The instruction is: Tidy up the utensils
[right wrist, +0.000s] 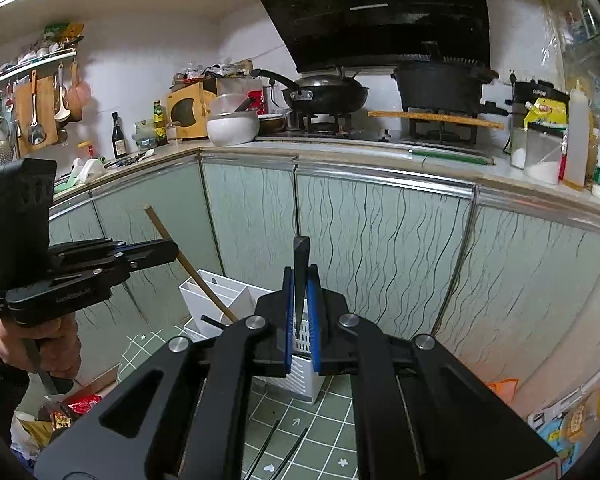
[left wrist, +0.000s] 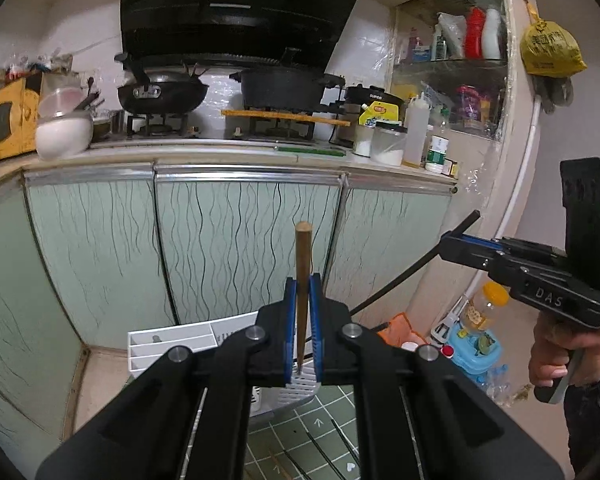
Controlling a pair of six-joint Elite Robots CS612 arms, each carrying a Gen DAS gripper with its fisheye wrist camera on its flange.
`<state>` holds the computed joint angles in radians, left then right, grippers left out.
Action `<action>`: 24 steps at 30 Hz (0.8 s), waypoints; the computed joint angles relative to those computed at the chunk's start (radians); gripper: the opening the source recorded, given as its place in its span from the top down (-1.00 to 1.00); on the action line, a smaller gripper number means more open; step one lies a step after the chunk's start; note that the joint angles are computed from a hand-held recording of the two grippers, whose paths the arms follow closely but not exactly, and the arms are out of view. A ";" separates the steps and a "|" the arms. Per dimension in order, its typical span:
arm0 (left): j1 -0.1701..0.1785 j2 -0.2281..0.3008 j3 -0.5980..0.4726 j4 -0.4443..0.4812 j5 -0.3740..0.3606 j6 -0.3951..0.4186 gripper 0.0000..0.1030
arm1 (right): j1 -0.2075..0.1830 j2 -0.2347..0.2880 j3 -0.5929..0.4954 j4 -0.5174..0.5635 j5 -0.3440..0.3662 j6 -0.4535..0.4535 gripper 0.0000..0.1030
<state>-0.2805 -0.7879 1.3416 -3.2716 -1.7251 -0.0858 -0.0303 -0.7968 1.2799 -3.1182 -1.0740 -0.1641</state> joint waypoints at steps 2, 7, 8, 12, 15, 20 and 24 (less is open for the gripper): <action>0.004 0.013 -0.014 -0.004 0.000 -0.018 0.85 | 0.001 0.016 -0.019 0.013 -0.002 0.001 0.88; 0.009 0.017 -0.036 -0.020 -0.024 -0.045 0.85 | -0.001 0.040 -0.049 0.031 -0.001 0.010 0.89; 0.008 0.017 -0.040 -0.018 -0.021 -0.042 0.85 | -0.001 0.042 -0.051 0.033 -0.001 0.010 0.89; 0.007 0.013 -0.052 -0.022 -0.015 -0.030 0.85 | -0.002 0.050 -0.066 0.044 0.001 0.010 0.88; 0.004 0.012 -0.059 -0.017 -0.009 -0.014 0.85 | -0.003 0.053 -0.071 0.046 0.002 0.012 0.89; 0.006 0.032 -0.083 0.002 -0.014 -0.019 0.85 | -0.001 0.060 -0.081 0.060 0.004 0.014 0.89; 0.010 0.056 -0.102 0.011 -0.020 -0.029 0.85 | -0.004 0.071 -0.092 0.074 0.023 0.029 0.89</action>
